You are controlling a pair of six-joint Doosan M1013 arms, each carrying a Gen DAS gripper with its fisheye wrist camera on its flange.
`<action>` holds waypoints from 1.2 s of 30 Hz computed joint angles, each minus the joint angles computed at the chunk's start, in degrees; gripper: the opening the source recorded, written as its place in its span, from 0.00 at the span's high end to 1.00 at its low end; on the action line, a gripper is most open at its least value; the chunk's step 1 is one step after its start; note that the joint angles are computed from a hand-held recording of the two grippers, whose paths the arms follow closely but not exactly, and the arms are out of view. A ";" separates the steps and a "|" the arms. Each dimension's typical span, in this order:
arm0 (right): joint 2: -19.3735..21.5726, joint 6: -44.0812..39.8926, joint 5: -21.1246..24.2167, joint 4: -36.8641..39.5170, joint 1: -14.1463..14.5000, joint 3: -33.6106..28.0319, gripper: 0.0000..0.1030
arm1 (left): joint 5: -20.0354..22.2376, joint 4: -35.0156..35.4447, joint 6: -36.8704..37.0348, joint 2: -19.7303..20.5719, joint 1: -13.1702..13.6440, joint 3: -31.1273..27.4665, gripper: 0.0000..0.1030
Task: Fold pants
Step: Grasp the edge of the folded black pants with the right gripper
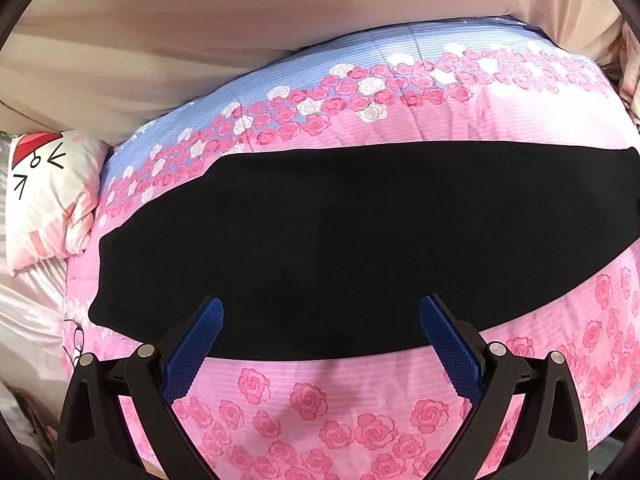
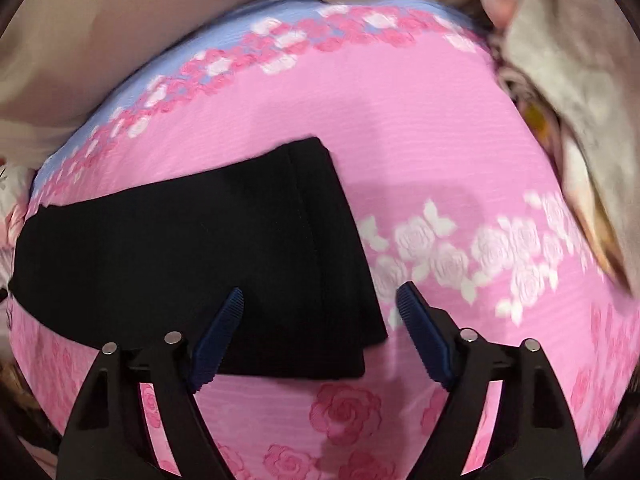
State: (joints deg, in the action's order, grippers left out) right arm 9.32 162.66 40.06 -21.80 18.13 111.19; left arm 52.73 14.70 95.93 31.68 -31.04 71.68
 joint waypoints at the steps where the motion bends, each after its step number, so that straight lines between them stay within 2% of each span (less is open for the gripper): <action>1: -0.01 -0.22 -0.20 0.15 -0.09 -0.01 0.26 | 0.18 0.11 -0.25 0.08 -0.03 -0.09 0.05; 3: -0.06 -0.34 -0.52 -0.44 -0.06 0.06 0.36 | 0.53 0.40 -1.03 0.27 -0.02 -0.25 0.05; 5: -0.46 -1.86 -2.33 1.72 -0.57 0.36 0.65 | 0.80 0.60 -1.56 0.47 0.00 -0.40 0.05; 7: -0.32 -4.72 -2.93 4.27 -0.74 -0.22 0.81 | 1.04 1.16 -2.42 0.70 0.13 -0.48 0.05; 8: 0.08 -4.89 -1.47 3.92 -0.49 -1.00 0.83 | 1.24 1.15 -2.64 0.82 0.24 -0.58 0.05; 14: 0.61 -2.70 2.35 1.20 2.04 -5.81 0.85 | 1.82 -0.17 -2.67 1.11 1.53 -0.98 0.05; 17: 2.08 -4.67 3.99 1.63 3.74 -10.70 0.85 | 1.41 -0.87 -2.00 1.06 2.58 -0.99 0.05; 20: 5.37 -8.28 4.71 3.78 5.39 -17.58 0.85 | 1.03 -2.39 -1.41 1.09 4.06 -1.15 0.05; 26: 15.89 -19.08 3.35 11.61 7.61 -34.21 0.85 | 0.74 -6.01 -0.25 1.37 8.51 -2.01 0.05; 29: 23.28 -26.25 5.23 16.73 8.41 -44.80 0.85 | 0.72 -6.85 0.57 1.73 10.86 -2.73 0.05; 32: 30.60 -32.03 9.54 20.86 9.28 -55.37 0.85 | 0.48 -6.71 1.30 2.41 13.37 -3.70 0.05; 36: 42.45 -37.62 22.04 24.19 10.67 -72.84 0.85 | 0.03 -5.73 2.03 3.56 16.23 -5.14 0.05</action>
State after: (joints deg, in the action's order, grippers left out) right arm 51.76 125.04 62.10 2.39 28.81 38.35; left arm 52.76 8.97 97.96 35.24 -14.80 66.54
